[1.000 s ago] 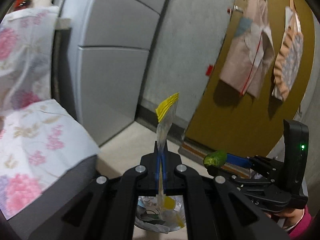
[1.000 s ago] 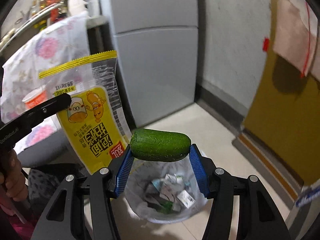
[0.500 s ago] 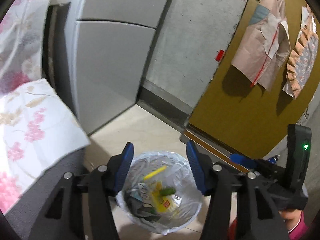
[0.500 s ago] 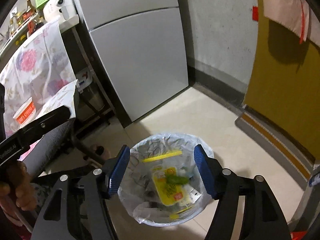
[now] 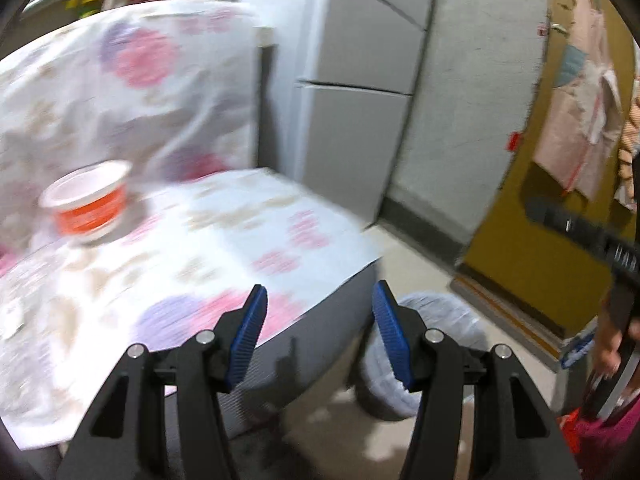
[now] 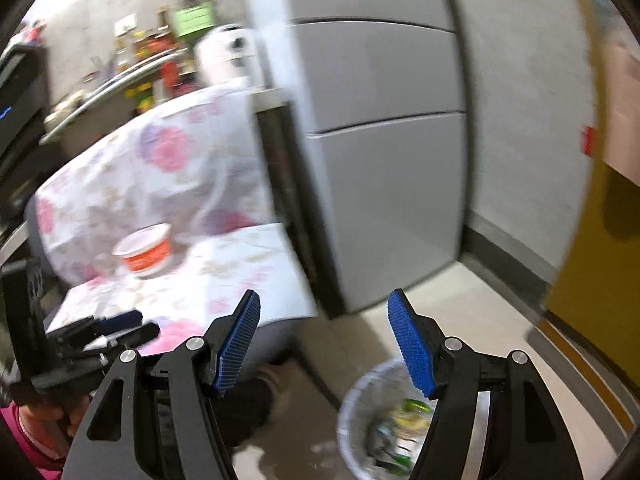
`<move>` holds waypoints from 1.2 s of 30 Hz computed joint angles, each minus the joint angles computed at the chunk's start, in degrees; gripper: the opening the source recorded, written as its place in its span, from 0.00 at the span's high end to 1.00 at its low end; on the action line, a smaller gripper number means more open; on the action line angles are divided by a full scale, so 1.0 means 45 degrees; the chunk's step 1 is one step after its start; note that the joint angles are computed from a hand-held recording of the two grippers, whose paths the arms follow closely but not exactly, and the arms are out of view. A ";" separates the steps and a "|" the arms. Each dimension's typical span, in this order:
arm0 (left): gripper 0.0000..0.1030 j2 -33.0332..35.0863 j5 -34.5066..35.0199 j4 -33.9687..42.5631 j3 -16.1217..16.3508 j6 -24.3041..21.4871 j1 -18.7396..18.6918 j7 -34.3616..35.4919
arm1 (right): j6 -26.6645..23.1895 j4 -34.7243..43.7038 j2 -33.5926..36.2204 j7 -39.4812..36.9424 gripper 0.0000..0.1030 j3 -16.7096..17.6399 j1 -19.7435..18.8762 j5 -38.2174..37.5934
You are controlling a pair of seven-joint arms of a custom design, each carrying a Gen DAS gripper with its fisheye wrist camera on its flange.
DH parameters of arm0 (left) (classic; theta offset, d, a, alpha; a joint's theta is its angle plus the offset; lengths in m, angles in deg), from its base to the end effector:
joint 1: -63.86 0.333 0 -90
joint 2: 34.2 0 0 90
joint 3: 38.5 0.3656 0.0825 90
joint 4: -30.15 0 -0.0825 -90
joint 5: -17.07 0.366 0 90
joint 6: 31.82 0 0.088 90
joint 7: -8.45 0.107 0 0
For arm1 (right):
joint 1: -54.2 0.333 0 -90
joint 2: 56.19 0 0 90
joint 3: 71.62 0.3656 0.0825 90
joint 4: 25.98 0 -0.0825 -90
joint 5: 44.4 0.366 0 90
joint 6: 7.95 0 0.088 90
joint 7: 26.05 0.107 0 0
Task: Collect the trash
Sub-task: 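Move both open tools back over the chair seat, then grasp the paper bowl rim with the right tool while the left tool grasps the clear tray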
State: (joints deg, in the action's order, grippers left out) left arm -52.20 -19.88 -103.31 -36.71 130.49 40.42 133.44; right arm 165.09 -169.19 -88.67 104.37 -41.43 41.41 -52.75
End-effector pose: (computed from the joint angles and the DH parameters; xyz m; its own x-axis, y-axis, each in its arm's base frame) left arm 0.4446 -0.1412 0.6047 -0.4874 -0.8627 0.1349 -0.6024 0.2205 -0.7672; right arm 0.3682 0.1821 0.6217 -0.0649 -0.9773 -0.2016 -0.4928 0.2071 -0.8452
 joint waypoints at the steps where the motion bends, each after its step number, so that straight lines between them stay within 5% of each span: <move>1: 0.48 -0.0213 0.0285 -0.0218 0.0003 -0.0064 0.0316 -0.0192 | 0.0056 0.0339 0.0410 -0.0046 0.35 0.0190 0.0071 -0.0042; 8: 0.44 -0.1378 0.2352 -0.1411 0.0502 0.0301 0.2081 -0.1908 | -0.0245 0.3270 0.3699 0.0043 0.35 0.1574 0.0626 -0.1626; 15: 0.43 -0.1517 0.4465 -0.1511 0.1288 0.0520 0.3854 -0.4084 | -0.1542 0.6631 0.7174 0.2782 0.35 0.3342 0.0484 -0.6704; 18: 0.43 -0.1245 0.5040 -0.1356 0.1540 0.0631 0.4420 -0.4732 | -0.2272 0.7686 0.8179 0.4008 0.49 0.2989 0.1350 -0.8703; 20: 0.43 -0.1025 0.5454 -0.1266 0.1506 0.0734 0.4885 -0.5249 | -0.2519 0.8036 0.8523 0.4142 0.69 0.2676 0.1856 -0.9194; 22: 0.43 -0.0969 0.5614 -0.1228 0.1691 0.0656 0.4960 -0.5396 | -0.2867 0.8422 0.8883 0.3779 0.77 0.2458 0.2279 -0.9126; 29: 0.43 -0.0043 0.6026 -0.0397 0.1658 0.0426 0.5637 -0.6074 | -0.4030 1.0667 1.0828 0.2194 0.72 0.1689 0.3606 -0.7973; 32: 0.43 0.0539 0.6460 0.0085 0.1351 0.0385 0.6164 -0.6496 | -0.4803 1.2213 1.1874 0.1827 0.61 0.1085 0.4462 -0.7825; 36: 0.43 0.1273 0.7152 0.0698 0.0934 0.0379 0.6899 -0.7214 | -0.6453 1.5086 1.3555 0.0966 0.61 0.0079 0.5993 -0.7934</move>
State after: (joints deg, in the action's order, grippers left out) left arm -46.47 12.31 -100.17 -32.51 132.20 71.47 100.98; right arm 136.05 -101.31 -27.67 108.72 -41.07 68.38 -88.45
